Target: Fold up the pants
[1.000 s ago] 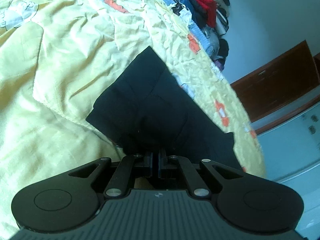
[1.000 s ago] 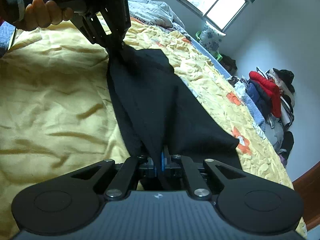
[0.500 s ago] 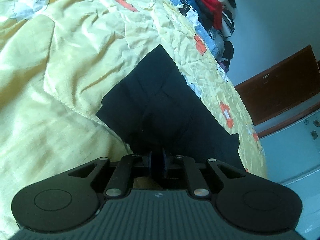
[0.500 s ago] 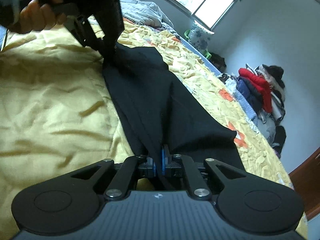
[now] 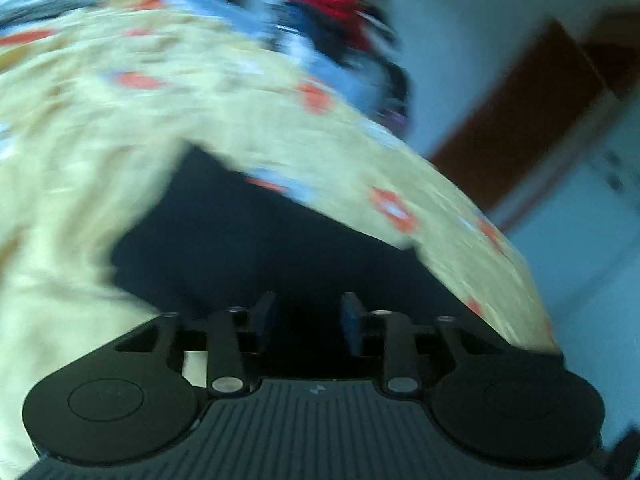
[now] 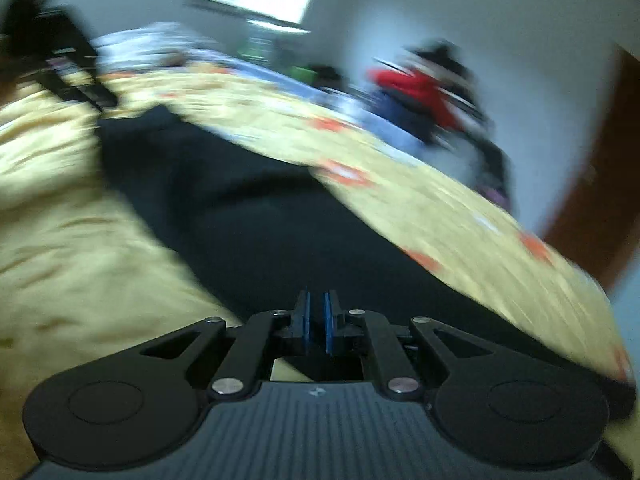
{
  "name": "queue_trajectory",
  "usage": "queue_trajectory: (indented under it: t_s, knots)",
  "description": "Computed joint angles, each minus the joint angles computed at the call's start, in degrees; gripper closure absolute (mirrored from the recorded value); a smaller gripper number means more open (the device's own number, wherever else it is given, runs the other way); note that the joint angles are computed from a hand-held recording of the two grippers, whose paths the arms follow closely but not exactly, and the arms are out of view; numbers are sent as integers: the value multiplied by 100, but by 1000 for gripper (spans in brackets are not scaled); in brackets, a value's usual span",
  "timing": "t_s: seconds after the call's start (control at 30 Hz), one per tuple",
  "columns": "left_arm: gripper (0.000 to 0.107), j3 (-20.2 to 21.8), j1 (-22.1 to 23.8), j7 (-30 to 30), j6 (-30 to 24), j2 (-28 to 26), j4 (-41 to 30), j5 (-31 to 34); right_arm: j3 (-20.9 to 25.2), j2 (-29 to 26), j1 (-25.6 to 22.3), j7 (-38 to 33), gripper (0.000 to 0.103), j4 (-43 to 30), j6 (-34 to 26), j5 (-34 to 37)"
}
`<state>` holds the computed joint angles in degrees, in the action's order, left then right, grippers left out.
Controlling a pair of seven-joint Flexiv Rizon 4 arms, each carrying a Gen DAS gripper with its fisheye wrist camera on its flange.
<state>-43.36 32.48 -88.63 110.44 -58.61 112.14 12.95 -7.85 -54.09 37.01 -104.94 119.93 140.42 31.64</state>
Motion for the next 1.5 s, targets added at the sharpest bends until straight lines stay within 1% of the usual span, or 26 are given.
queue_trajectory:
  t_s: [0.03, 0.07, 0.1, 0.13, 0.2, 0.27, 0.3, 0.37, 0.47, 0.53, 0.6, 0.63, 0.67, 0.73, 0.8, 0.87, 0.93, 1.0, 1.1, 1.2, 1.23, 1.3, 1.37, 1.4, 1.47, 1.5]
  knots:
    - [60, -172, -24, 165, -223, -122, -123, 135, 13, 33, -75, 108, 96, 0, -142, 118]
    - [60, -342, -49, 358, -422, -259, -227, 201, 51, 137, -194, 250, 96, 49, -486, 138]
    - [60, -565, -84, 625, -674, -446, -365, 255, 56, 183, -261, 382, 96, 95, -709, 118]
    - [60, -710, -144, 850, -832, -594, -475, 272, 118, 144, -348, 573, 96, 158, -588, 106]
    - [58, -903, -355, 1306, -1063, -869, -720, 302, 375, 94, -622, 1002, 96, 347, 37, -3]
    - [55, -953, -596, 1702, -1132, -1072, -903, 321, 503, 63, -810, 1462, 96, 495, 645, 257]
    - [55, -932, -733, 1874, -1144, -1163, -986, 315, 548, 66, -928, 1695, 96, 572, 852, 413]
    - [54, -857, -958, 2117, -1233, -1265, -1117, 205, 659, 107, -1269, 2281, 96, 730, 1158, 741]
    - [54, -667, -1204, 2360, -1348, -1314, -1218, -32, 832, 238, -1822, 3291, 96, 969, 1231, 1066]
    - [54, -626, -1214, 2532, -1260, -1387, -1190, -123, 1066, 134, -2389, 4285, 95, 1176, 1555, 907]
    - [50, -672, -1171, 2726, -1142, -1439, -1123, -173, 1352, -70, -2927, 5313, 95, 1329, 1955, 625]
    - [49, -713, -1127, 2838, -1116, -1480, -1089, -194, 1513, -180, -3206, 5837, 95, 1408, 2150, 422]
    - [47, -725, -1213, 2900, -1090, -1501, -1160, -280, 1674, -317, -3471, 6340, 95, 1478, 2362, 183]
    - [44, -791, -1234, 3092, -938, -1611, -1156, -324, 1855, -586, -3715, 7009, 95, 1558, 2704, -122]
    - [41, -794, -1271, 3252, -747, -1685, -1135, -276, 1891, -781, -3741, 7388, 95, 1590, 2865, -265]
    - [35, -766, -1321, 3360, -627, -1698, -1134, -198, 1846, -884, -3726, 7666, 96, 1583, 2914, -401]
    - [32, -758, -1341, 3488, -509, -1765, -1136, -61, 1747, -956, -3661, 7882, 96, 1496, 2897, -438]
    - [31, -695, -1390, 3555, -325, -1796, -1132, 62, 1576, -1047, -3709, 8096, 96, 1410, 2915, -619]
    - [29, -636, -1439, 3540, -249, -1804, -1164, 172, 1469, -1116, -3674, 8497, 95, 1349, 2947, -578]
    - [24, -781, -1335, 3576, -369, -1939, -1200, 244, 1312, -1050, -3332, 8622, 95, 1469, 2826, -217]
    - [22, -818, -1313, 3597, -401, -1969, -1208, 246, 1277, -1044, -3261, 8676, 93, 1522, 2834, -179]
    - [20, -854, -1298, 3645, -418, -2001, -1209, 242, 1220, -1010, -3148, 8787, 73, 1551, 2755, -93]
    - [20, -882, -1281, 3679, -419, -2027, -1206, 231, 1164, -1107, -3074, 8869, 44, 1526, 3004, -82]
    - [20, -907, -1256, 3692, -424, -2049, -1194, 231, 1132, -1077, -2986, 8851, 41, 1539, 2973, 36]
    - [20, -970, -1212, 3715, -451, -2104, -1193, 218, 989, -947, -2765, 8665, 38, 1564, 2708, 272]
    - [20, -1005, -1181, 3730, -456, -2138, -1180, 220, 933, -988, -2799, 8645, 38, 1547, 2768, 138]
